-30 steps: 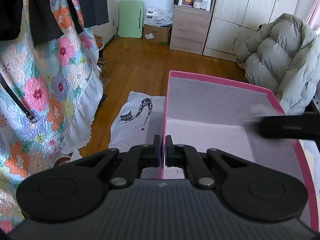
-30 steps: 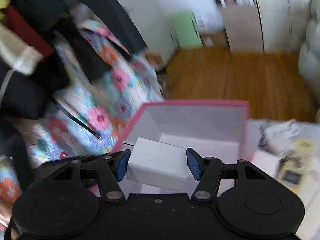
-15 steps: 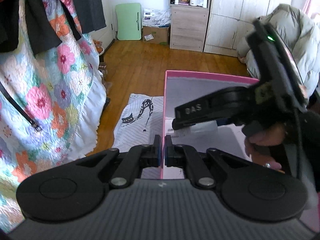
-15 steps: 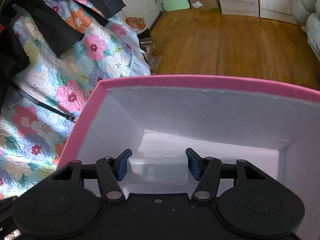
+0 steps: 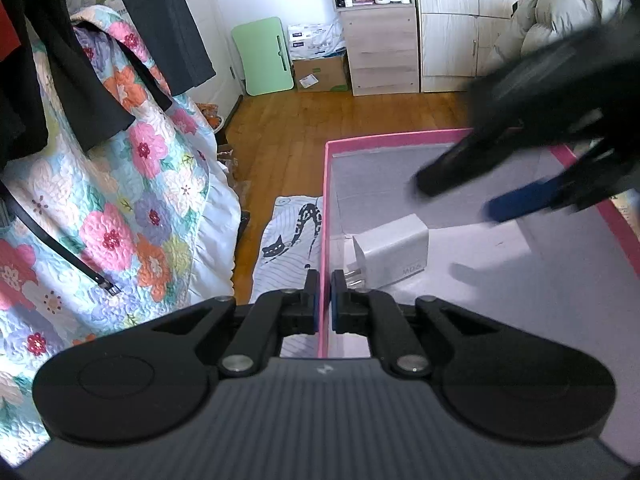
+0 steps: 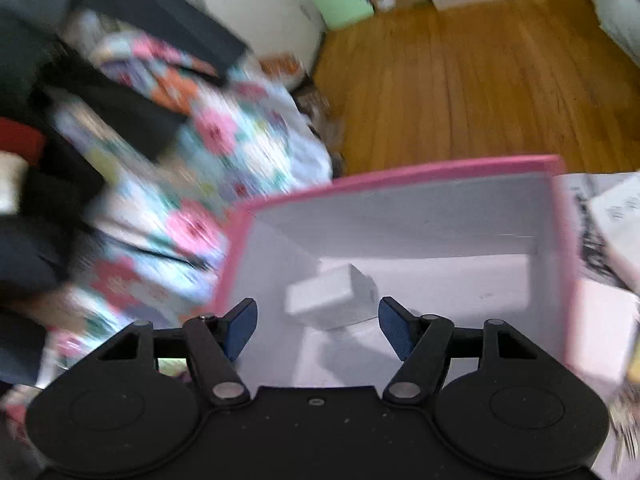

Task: Organize rigid objects
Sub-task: 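Move the right tool back and grasp the cream power bank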

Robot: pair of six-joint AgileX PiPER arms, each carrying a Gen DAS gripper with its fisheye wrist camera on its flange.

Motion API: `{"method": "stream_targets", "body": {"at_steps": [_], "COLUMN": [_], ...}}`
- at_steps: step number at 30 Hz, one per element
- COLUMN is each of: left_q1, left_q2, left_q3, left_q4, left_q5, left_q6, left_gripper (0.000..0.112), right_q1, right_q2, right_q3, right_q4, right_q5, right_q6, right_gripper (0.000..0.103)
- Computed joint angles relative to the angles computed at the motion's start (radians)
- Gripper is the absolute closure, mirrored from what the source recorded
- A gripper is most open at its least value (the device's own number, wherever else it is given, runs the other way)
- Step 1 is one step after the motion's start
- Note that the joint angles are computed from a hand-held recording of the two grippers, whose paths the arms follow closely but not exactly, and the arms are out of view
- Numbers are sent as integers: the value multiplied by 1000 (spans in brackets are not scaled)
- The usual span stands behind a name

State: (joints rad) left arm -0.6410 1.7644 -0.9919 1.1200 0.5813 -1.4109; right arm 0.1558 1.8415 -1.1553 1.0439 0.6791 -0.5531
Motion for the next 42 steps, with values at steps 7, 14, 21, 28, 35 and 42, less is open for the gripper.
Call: {"method": "stream_targets", "body": {"at_steps": [7, 14, 21, 28, 35, 42], "left_q1": [0, 14, 10, 11, 12, 24], "left_q2": [-4, -9, -8, -8, -7, -16], "left_q3": [-4, -1, -4, -7, -7, -1], "left_q4": [-14, -24, -24, -26, -25, -34], "left_q5": [1, -17, -10, -7, -8, -28], "left_q6": [10, 10, 17, 25, 28, 29], "left_gripper": [108, 108, 108, 108, 108, 108], "right_q1": [-270, -743, -1086, -1038, -793, -595], "right_q2": [-423, -509, -404, -463, -740, -512], "right_q3": [314, 522, 643, 752, 766, 628], "right_q4": [16, -116, -210, -221, -280, -401], "right_q5": [192, 410, 402, 289, 254, 159], "right_q6": [-238, -403, -507, -548, -924, -1293], "right_gripper": [30, 30, 30, 30, 30, 32]}}
